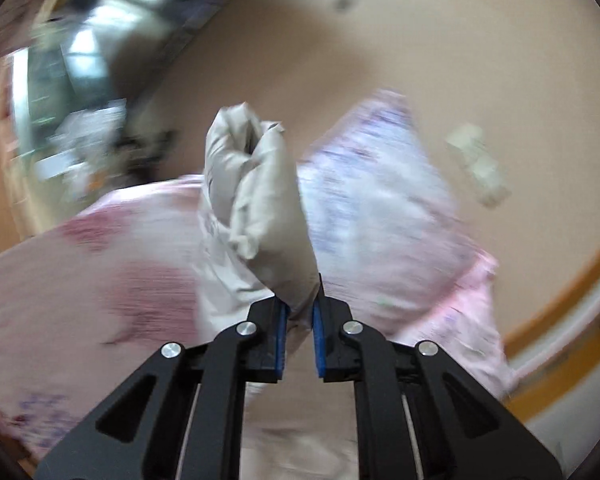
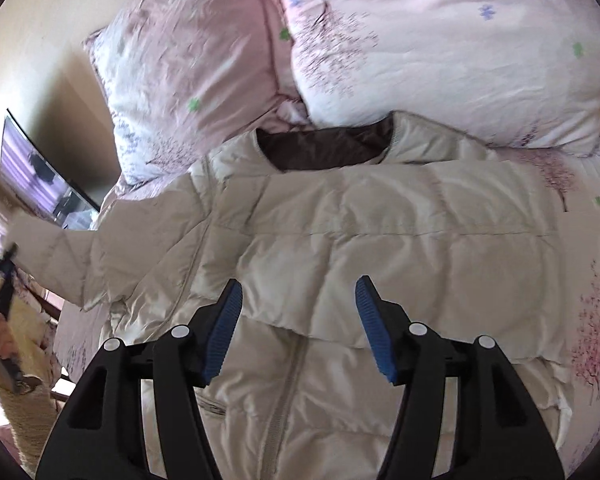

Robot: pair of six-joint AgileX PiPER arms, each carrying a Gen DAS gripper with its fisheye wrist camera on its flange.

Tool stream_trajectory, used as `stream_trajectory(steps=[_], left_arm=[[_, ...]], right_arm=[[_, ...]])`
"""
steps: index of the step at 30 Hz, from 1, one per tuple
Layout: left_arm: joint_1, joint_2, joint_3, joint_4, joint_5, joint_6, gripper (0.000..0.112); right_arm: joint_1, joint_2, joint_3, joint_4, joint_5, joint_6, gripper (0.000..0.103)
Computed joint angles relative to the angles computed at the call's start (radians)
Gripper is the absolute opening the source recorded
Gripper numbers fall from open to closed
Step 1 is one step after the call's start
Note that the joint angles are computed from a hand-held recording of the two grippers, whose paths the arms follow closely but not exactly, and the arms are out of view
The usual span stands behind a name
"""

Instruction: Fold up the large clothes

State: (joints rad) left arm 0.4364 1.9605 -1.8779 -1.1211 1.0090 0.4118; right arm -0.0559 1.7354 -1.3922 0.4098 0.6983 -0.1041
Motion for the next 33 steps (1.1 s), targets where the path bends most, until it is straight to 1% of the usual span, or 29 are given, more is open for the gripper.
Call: stream_trajectory(steps=[4,7,11,13,17,19,24,30,33], left_arm=[[-0.138,-0.043,-0.015,-0.078,0.053,0.069,0.011],[-0.262,-0.049,-0.032,-0.082,0.071,0.087,0.011],[-0.406,-0.030,-0.046,-0.075,0.067,0.097,0.011],[-0.454,-0.009,-0.060,-0.069,0.069,0.088,0.011],[-0.527,0.021,-0.081,-0.048,0.060,0.068,0.011],[-0.551,0.026,-0.061,-0.048,0.051,0.080,0.011],[-0.609,0.086,-0.103,0.004,0.053,0.047,0.011],[-0.698,0.188,-0.198,0.111,0.079,-0.054,0.011],[-0.745,0.260,-0.289,0.196,0.117,-0.129,0.014]], right_arm=[[-0.036,-0.036,0.047,0.028,-0.031,-0.025,0.061],[-0.068,-0.048,0.075,0.052,-0.040,-0.046,0.061],[-0.112,-0.065,0.112,0.063,-0.050,-0.062,0.061],[-0.129,-0.077,0.129,0.066,-0.059,-0.065,0.061],[-0.152,-0.092,0.147,0.064,-0.071,-0.069,0.061],[-0.160,-0.092,0.150,0.076,-0.074,-0.080,0.061],[-0.172,-0.090,0.156,0.090,-0.088,-0.095,0.061],[-0.186,-0.085,0.162,0.091,-0.097,-0.095,0.061],[-0.198,-0.080,0.160,0.096,-0.096,-0.096,0.061]])
